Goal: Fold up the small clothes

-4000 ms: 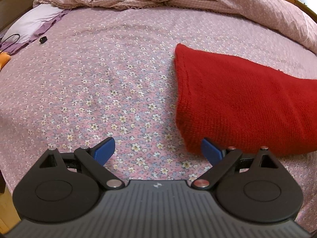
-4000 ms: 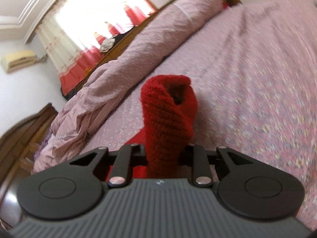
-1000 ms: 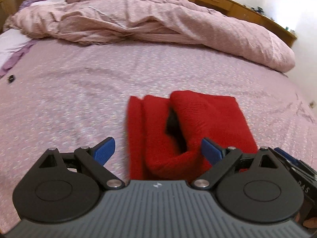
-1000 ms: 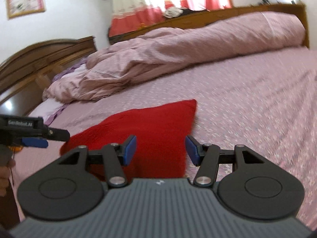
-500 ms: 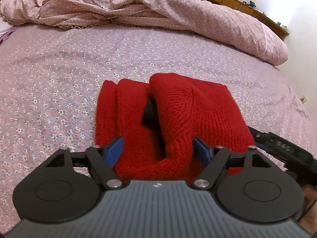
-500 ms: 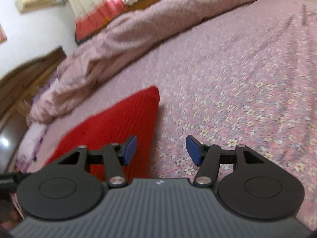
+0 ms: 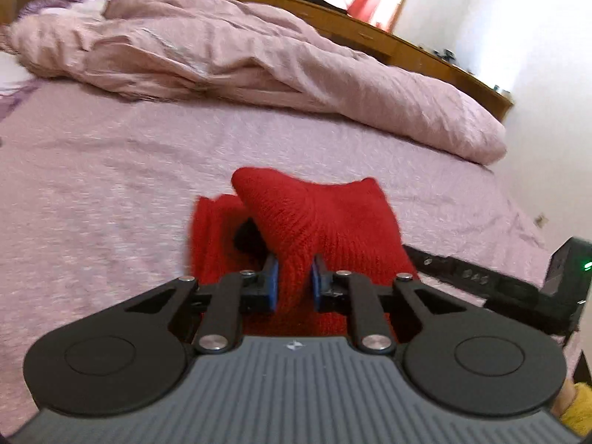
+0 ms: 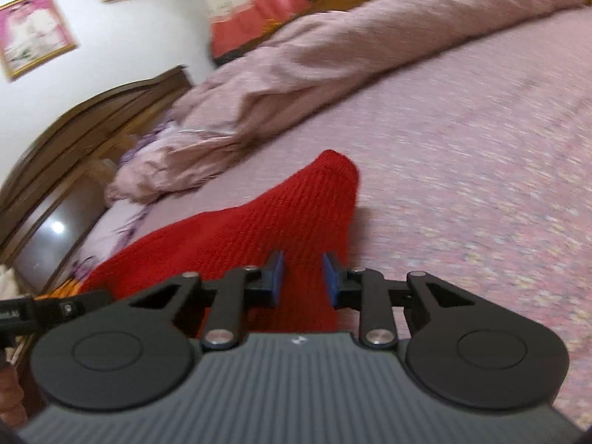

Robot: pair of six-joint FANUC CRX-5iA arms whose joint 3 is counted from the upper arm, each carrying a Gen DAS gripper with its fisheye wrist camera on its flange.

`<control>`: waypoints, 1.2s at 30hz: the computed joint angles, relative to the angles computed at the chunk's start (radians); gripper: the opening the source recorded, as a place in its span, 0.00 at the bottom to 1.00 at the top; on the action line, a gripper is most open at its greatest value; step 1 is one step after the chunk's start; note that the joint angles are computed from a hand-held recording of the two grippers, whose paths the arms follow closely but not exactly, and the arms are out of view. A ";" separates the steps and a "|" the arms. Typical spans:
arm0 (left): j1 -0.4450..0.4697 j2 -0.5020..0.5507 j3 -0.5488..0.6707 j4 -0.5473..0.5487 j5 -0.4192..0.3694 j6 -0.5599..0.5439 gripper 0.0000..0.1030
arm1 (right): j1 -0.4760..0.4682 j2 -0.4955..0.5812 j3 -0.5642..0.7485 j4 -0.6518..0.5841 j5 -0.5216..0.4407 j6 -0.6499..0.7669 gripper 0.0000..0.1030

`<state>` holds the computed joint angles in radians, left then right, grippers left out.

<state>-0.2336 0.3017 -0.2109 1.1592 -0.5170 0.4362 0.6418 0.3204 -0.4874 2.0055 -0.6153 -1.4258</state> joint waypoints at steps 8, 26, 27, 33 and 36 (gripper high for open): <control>0.084 0.063 0.030 -0.219 -0.044 0.284 0.20 | 0.071 0.082 0.142 -0.137 0.017 0.328 0.27; 0.039 0.036 0.031 -0.258 0.079 0.278 0.36 | 0.163 0.108 0.195 -0.321 -0.096 0.579 0.27; 0.046 0.042 0.049 -0.327 0.068 0.335 0.36 | 0.162 0.117 0.206 -0.332 -0.087 0.595 0.27; 0.068 0.054 0.059 -0.455 0.062 0.449 0.41 | 0.115 0.154 0.239 -0.255 0.023 0.573 0.29; 0.076 0.052 0.052 -0.425 0.055 0.440 0.44 | 0.122 0.167 0.256 -0.267 0.014 0.625 0.29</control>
